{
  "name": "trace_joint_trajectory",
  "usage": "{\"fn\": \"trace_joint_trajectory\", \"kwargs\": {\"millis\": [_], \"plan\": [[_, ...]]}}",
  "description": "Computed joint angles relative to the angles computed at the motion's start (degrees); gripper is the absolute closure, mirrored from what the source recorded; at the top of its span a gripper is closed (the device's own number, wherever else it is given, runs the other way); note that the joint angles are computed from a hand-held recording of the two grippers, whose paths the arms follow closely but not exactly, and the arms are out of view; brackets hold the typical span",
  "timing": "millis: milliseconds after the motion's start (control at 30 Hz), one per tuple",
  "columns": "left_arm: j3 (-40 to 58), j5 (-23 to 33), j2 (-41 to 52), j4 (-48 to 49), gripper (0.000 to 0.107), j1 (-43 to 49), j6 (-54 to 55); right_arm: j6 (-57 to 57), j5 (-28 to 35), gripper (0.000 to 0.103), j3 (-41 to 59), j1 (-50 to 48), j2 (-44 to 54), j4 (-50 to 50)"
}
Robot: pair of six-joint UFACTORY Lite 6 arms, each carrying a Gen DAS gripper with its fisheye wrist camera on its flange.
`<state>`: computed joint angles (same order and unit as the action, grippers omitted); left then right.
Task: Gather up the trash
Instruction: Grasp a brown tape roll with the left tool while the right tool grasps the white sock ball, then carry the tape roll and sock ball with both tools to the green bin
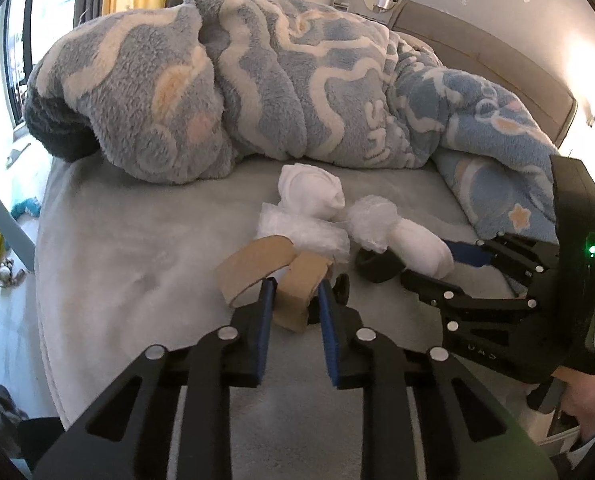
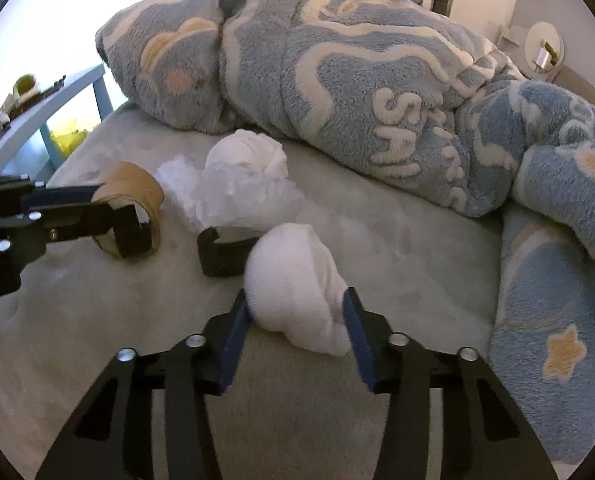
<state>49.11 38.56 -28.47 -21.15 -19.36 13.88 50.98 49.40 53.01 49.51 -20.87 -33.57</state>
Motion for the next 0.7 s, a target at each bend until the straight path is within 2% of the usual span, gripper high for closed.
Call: {"fn": "trace_joint_trajectory", "kwargs": {"millis": [67,333,500,633,700], "plan": [[0.1,0.9,-0.1,-3.1,0.087,1.4,2.3,-0.4,-0.6,0.066,-0.1,-0.3,-0.2,0.9],[0.1,7.9,0.0,-18.8,0.088,10.0,13.7,0.1,0.2,0.07,0.6,-0.2,-0.9,1.2],[-0.2,17.3,0.8,-29.8,0.088,17.8,20.7,0.7,1.5,0.07,1.3,-0.3,-2.4,1.7],[-1.0,23.6,1.1,-34.5,0.088,23.0,23.0,2.2,2.5,0.07,1.6,0.6,-3.4,1.4],[-0.8,22.6,-0.4,-31.8,0.088,22.3,21.7,3.2,3.1,0.07,1.6,1.2,-4.0,1.5]]}}
